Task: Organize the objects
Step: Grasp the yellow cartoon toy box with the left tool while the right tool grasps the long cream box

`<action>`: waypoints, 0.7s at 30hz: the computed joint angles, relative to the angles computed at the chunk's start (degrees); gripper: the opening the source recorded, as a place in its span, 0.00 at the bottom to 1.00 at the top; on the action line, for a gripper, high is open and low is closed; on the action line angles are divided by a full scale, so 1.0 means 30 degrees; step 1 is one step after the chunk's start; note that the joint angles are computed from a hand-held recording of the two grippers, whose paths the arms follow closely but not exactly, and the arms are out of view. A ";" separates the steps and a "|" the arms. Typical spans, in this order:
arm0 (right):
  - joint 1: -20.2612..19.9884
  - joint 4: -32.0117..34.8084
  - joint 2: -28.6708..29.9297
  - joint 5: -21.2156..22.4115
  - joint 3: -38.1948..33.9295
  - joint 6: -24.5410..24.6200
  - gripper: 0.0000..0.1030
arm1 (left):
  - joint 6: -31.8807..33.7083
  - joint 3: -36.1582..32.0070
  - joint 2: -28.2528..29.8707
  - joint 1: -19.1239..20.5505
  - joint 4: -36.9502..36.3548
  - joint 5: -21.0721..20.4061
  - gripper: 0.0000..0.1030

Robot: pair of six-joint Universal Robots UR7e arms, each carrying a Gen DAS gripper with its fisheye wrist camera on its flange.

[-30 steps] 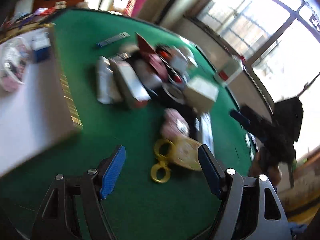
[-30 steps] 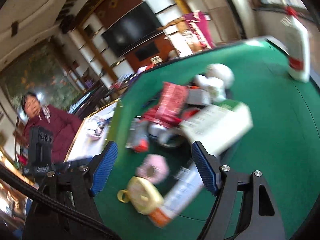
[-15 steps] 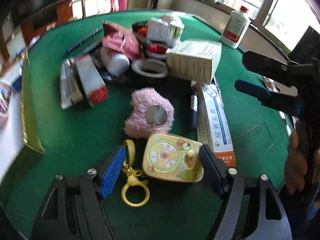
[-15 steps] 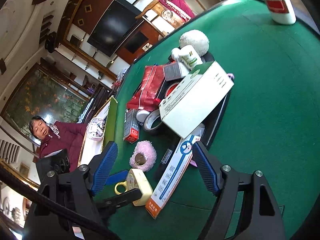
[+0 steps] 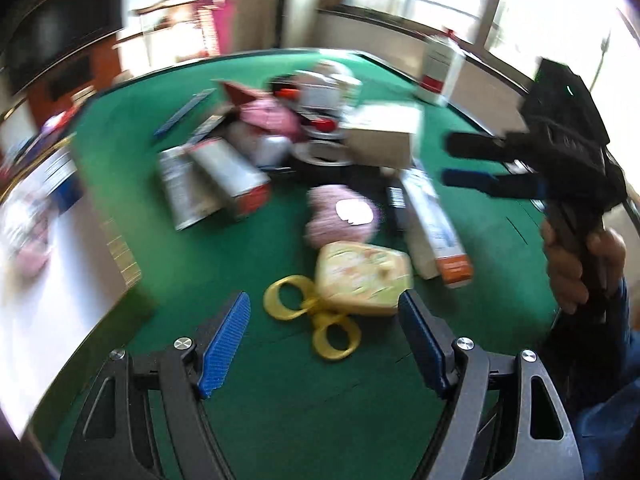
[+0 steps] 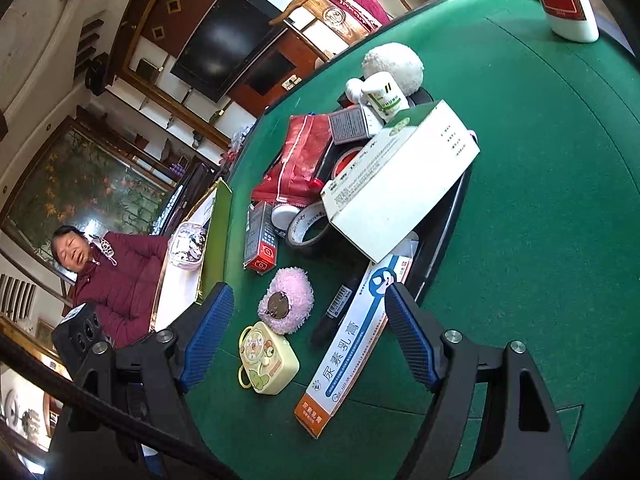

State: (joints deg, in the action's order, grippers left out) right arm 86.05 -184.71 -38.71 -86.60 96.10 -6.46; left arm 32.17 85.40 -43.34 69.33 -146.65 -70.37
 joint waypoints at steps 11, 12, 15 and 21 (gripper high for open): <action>-0.0063 0.0014 -0.0295 0.0459 0.0342 0.0066 0.76 | 0.1464 0.0166 0.2324 -0.1258 -0.2295 0.4197 0.75; -0.0037 -0.0070 -0.0284 0.0365 0.0402 0.0094 0.76 | 0.0835 -0.0145 0.2385 -0.1120 -0.1891 0.3790 0.74; 0.0189 -0.0018 -0.0221 -0.0786 0.0345 0.0096 0.76 | -0.0012 -0.0390 0.2454 -0.0780 -0.2440 0.3074 0.56; 0.1184 0.0226 0.0209 -0.5346 0.0269 0.0168 0.76 | -0.0912 0.0149 0.1681 -0.0347 -0.2863 0.3780 0.56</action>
